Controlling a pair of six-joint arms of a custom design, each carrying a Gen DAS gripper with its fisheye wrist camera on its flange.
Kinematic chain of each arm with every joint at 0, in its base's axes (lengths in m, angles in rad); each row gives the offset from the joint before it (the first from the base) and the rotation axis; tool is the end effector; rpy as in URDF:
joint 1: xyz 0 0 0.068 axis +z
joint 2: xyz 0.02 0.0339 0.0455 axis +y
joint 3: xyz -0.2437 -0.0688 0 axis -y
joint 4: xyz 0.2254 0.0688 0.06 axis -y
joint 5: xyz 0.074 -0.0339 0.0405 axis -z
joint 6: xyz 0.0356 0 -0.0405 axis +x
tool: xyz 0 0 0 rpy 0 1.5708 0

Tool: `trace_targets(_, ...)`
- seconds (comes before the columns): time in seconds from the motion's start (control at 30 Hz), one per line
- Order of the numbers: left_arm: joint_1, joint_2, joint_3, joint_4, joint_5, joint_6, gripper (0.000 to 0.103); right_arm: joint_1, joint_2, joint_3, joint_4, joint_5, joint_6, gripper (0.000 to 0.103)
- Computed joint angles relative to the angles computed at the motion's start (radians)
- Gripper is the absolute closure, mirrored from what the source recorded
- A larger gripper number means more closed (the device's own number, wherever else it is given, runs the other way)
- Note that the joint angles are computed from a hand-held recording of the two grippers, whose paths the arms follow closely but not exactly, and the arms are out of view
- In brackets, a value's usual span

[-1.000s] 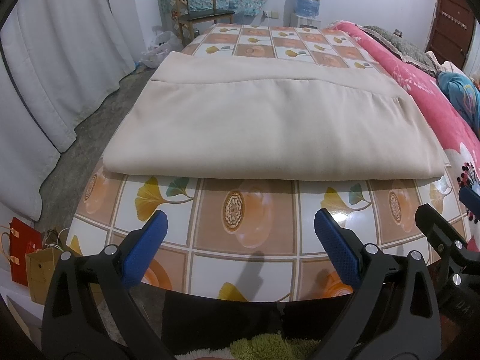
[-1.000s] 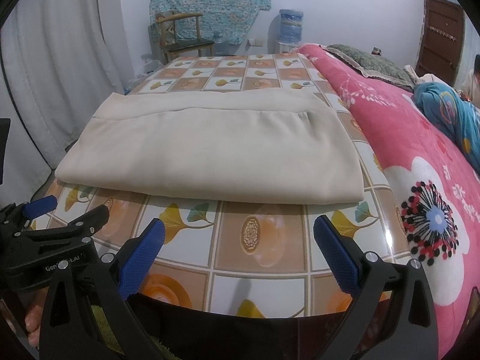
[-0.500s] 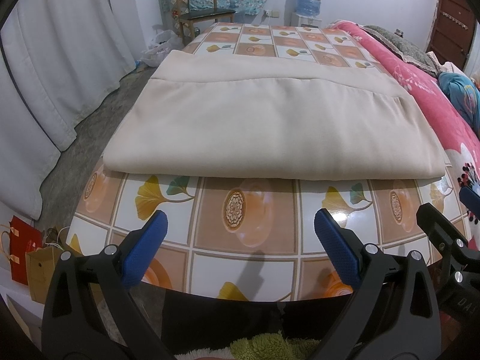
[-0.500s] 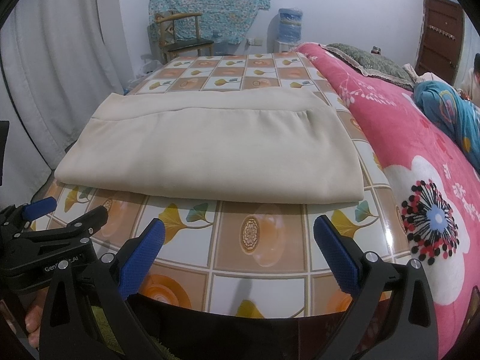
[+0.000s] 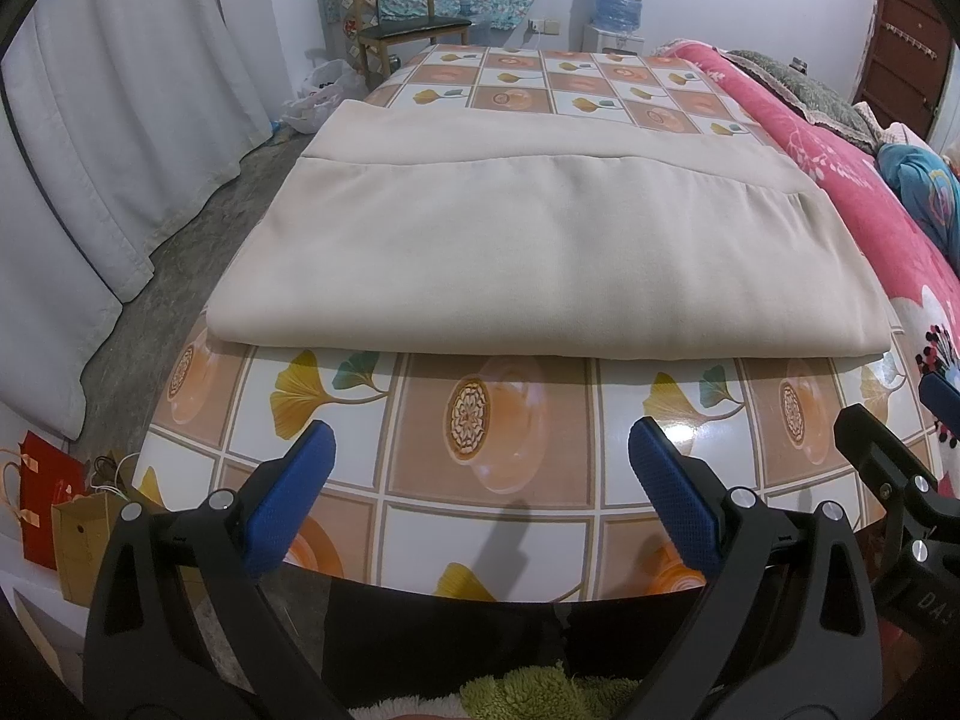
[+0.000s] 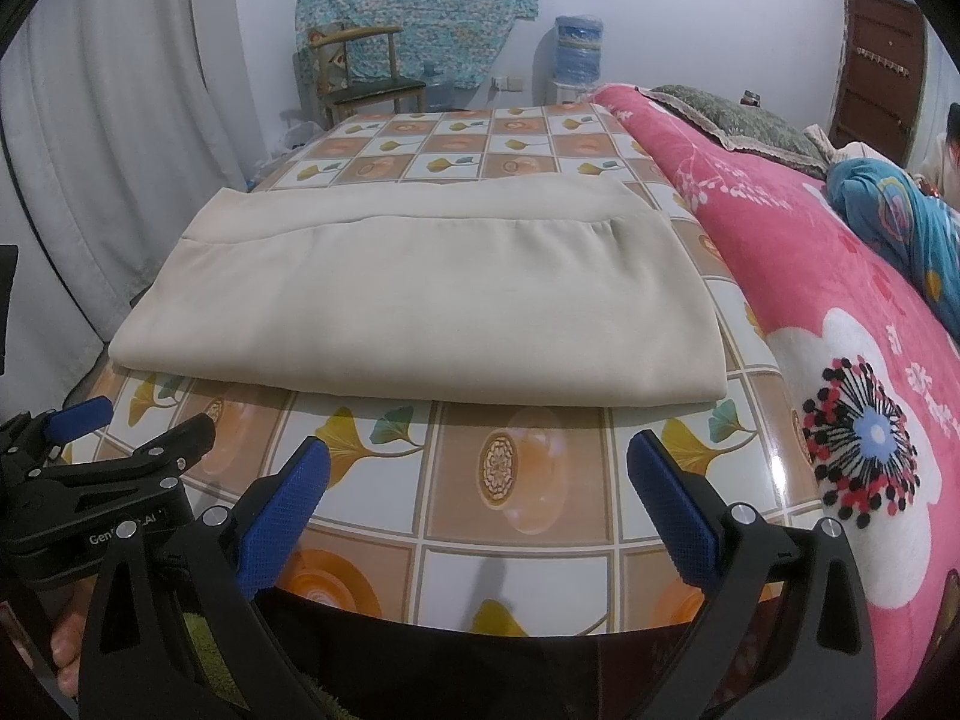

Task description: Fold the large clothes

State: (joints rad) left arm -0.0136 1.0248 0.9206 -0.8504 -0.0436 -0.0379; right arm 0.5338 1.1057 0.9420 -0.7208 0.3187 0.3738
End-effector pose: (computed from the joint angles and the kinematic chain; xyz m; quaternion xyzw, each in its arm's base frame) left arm 0.1872 -0.0010 0.2686 -0.0182 0.9525 0.0130 0.3036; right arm 0.1875 0.0978 0.2704 -0.0211 0.9311 0.0113 0.3641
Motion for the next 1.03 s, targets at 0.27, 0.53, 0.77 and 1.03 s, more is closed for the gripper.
trace_targets(0.27, -0.008, -0.002, -0.002, 0.0, -0.003, -0.006, 0.008, 0.001, 0.001, 0.001, -0.001, 0.0, 0.002, 0.007)
trace_targets(0.53, -0.006, -0.001, 0.0, 0.0, -0.002, -0.006, 0.008, -0.002, 0.0, 0.0, 0.0, -0.002, -0.001, 0.007)
trace_targets(0.77, 0.004, -0.001, 0.001, -0.003, 0.006, 0.001, 0.008, 0.002, 0.003, 0.002, -0.001, 0.001, 0.004, 0.007)
trace_targets(1.03, -0.004, -0.003, -0.002, -0.002, 0.002, -0.005, 0.008, 0.002, 0.003, 0.002, -0.001, 0.001, 0.004, 0.007)
